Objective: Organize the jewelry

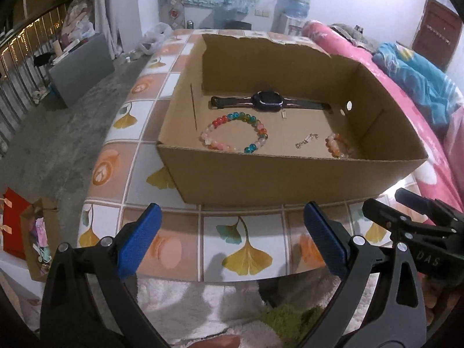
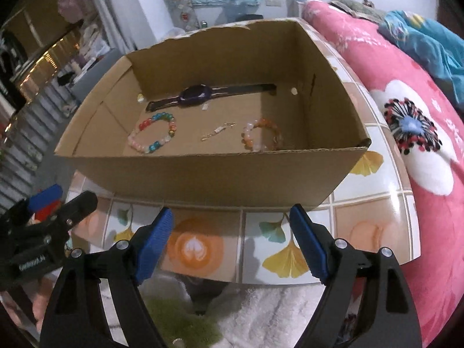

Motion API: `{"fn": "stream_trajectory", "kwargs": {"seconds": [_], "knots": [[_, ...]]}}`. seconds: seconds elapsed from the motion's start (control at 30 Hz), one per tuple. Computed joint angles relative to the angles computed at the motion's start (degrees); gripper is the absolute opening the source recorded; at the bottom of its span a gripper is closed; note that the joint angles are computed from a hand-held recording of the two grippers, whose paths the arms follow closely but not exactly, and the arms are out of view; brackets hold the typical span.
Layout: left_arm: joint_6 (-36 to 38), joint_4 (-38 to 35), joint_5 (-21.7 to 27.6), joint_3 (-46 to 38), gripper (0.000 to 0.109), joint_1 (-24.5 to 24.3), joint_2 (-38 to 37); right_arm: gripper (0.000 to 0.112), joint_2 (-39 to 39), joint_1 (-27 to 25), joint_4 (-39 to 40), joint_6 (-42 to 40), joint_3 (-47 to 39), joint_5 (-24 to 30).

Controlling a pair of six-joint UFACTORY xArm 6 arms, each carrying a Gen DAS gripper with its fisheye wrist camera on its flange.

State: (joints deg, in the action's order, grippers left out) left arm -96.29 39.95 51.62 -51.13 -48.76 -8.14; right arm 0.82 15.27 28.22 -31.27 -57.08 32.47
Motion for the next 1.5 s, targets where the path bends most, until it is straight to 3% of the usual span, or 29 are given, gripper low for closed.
{"fn": "stream_trajectory", "kwargs": {"seconds": [0.33,1.5], "knots": [[0.8,-0.3,0.1,-1.6,0.095,0.7,1.9,0.08,-0.2,1.1,-3.6,2.6,0.7,-2.8],[3.0,-2.6,-1.6,-2.1,0.095,1.7,3.3,0.08,1.1,1.4,-1.9,2.2,-0.9,-0.3]]}}
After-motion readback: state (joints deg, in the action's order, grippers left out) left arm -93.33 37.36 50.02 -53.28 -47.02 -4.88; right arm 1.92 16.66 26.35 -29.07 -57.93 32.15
